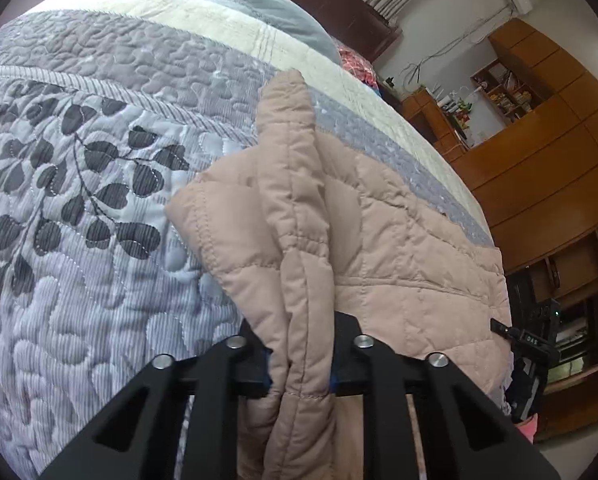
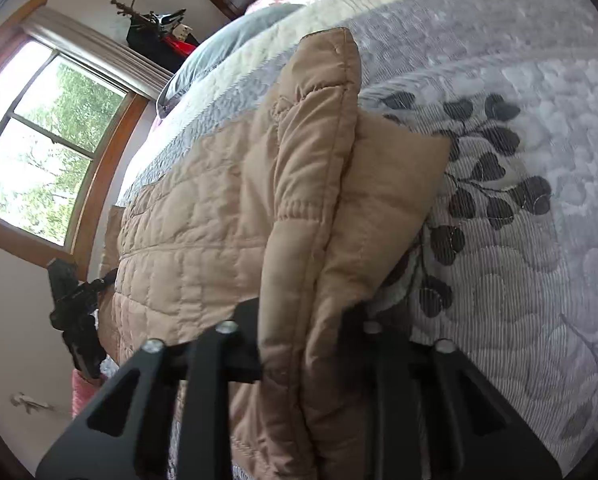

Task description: Fold large clothes

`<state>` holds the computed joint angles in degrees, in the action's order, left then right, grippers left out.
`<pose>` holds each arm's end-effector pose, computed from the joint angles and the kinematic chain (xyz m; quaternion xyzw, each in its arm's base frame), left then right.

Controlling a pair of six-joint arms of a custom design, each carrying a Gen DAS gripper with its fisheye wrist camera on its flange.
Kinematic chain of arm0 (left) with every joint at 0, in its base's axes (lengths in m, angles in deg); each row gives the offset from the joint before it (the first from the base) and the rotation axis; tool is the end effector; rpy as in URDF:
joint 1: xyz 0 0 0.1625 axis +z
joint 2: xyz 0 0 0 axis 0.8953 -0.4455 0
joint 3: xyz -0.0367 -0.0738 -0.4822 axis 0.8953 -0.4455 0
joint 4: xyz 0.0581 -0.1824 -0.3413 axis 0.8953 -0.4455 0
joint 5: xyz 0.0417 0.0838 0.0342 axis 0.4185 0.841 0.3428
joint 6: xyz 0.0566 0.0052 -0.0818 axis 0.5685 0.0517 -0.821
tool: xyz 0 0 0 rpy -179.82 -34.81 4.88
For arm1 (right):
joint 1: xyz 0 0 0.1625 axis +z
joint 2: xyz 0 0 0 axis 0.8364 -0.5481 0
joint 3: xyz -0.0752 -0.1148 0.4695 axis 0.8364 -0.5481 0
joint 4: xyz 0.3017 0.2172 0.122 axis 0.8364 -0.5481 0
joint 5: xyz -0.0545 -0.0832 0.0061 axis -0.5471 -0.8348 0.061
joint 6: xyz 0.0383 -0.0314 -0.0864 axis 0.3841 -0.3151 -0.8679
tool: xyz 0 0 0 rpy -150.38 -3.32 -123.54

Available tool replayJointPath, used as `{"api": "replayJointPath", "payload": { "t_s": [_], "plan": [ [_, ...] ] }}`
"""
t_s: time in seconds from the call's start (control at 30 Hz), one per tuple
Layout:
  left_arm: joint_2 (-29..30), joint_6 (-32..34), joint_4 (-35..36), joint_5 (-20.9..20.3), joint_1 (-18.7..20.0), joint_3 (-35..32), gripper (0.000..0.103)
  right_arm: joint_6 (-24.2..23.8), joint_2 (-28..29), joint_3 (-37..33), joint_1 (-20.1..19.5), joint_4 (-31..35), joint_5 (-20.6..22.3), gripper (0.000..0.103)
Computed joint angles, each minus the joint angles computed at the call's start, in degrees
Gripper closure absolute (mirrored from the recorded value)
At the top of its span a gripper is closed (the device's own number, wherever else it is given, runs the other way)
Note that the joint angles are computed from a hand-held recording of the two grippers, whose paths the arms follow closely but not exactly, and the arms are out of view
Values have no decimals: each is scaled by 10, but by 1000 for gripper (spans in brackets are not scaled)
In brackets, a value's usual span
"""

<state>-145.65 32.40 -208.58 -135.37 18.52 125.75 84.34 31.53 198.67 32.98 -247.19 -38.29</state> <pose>0.0781 -0.5993 0.2960 -0.0023 0.9610 -0.2558 0.1046 0.1156 -0.6192 0.0889 0.0298 -0.9809 0.1735 0.0830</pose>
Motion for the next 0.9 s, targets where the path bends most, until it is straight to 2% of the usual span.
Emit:
{"api": "replayJointPath", "payload": {
  "t_s": [0.07, 0.2, 0.43, 0.6, 0.73, 0.9],
  "plan": [
    [-13, -1, -19, 17, -18, 18, 90, 8, -5, 8, 11, -11, -4, 89],
    [-51, 4, -29, 17, -49, 44, 91, 6, -39, 39, 30, -21, 23, 90],
    [-162, -19, -4, 79, -130, 135, 91, -2, -99, 118, 79, -31, 24, 90],
    [-261, -35, 24, 101, -163, 211, 90, -11, -134, 187, 99, -54, 23, 90],
    [-288, -44, 34, 123, -162, 252, 89, -9, -125, 231, 106, -82, 19, 89],
    [-238, -23, -7, 171, -116, 285, 86, 5, -80, 257, 83, -123, -12, 88]
  ]
}}
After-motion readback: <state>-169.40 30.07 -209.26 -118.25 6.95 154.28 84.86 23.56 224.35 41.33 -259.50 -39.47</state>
